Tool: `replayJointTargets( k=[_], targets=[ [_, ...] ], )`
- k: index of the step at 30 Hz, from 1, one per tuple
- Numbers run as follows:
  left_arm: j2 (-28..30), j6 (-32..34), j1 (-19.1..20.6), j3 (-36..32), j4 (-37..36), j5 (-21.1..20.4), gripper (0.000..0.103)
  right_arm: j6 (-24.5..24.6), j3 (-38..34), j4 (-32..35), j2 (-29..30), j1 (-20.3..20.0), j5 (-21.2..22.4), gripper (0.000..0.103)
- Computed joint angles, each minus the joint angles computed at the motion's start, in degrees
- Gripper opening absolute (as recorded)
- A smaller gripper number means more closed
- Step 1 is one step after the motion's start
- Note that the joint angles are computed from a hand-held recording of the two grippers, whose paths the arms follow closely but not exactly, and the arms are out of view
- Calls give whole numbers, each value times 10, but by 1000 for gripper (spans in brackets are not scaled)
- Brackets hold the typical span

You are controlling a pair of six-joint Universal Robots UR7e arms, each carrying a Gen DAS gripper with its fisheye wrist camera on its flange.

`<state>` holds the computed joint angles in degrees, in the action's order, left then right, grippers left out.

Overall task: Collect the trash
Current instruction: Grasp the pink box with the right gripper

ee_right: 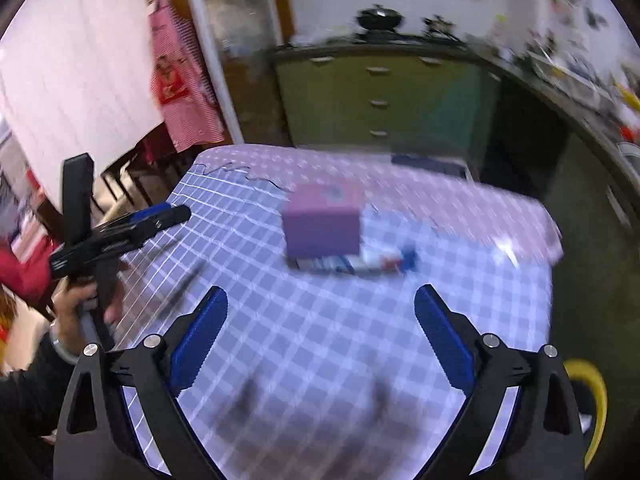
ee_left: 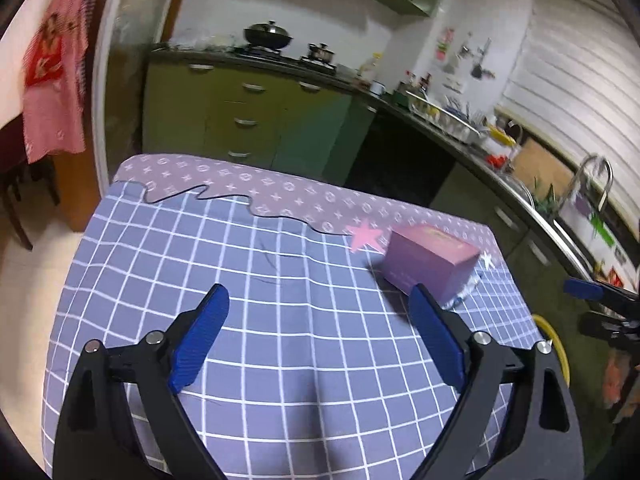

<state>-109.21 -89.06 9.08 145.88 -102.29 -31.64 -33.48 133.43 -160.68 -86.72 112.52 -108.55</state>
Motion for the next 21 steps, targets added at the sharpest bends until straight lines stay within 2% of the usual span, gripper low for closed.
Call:
replayJointTargets(
  k=[1,5,11,17,21],
  targets=[
    [-12,-9,-2,2,13,-4,87,-8,-7,-17,26,4,-3,95],
    [-12,13,13,10,-31,-16,87,-19,-39,-83,129,18,-34,95],
    [-5,21,15,10,-42,-20,87,-8,-74,-139,218,28,-90,95],
    [-8,21,17,12,-48,-25,87,17,-94,-153,256,17,-105,95],
    [-5,24,19,13,-56,-27,87,7,-101,-163,270,10,-110,95]
  ],
)
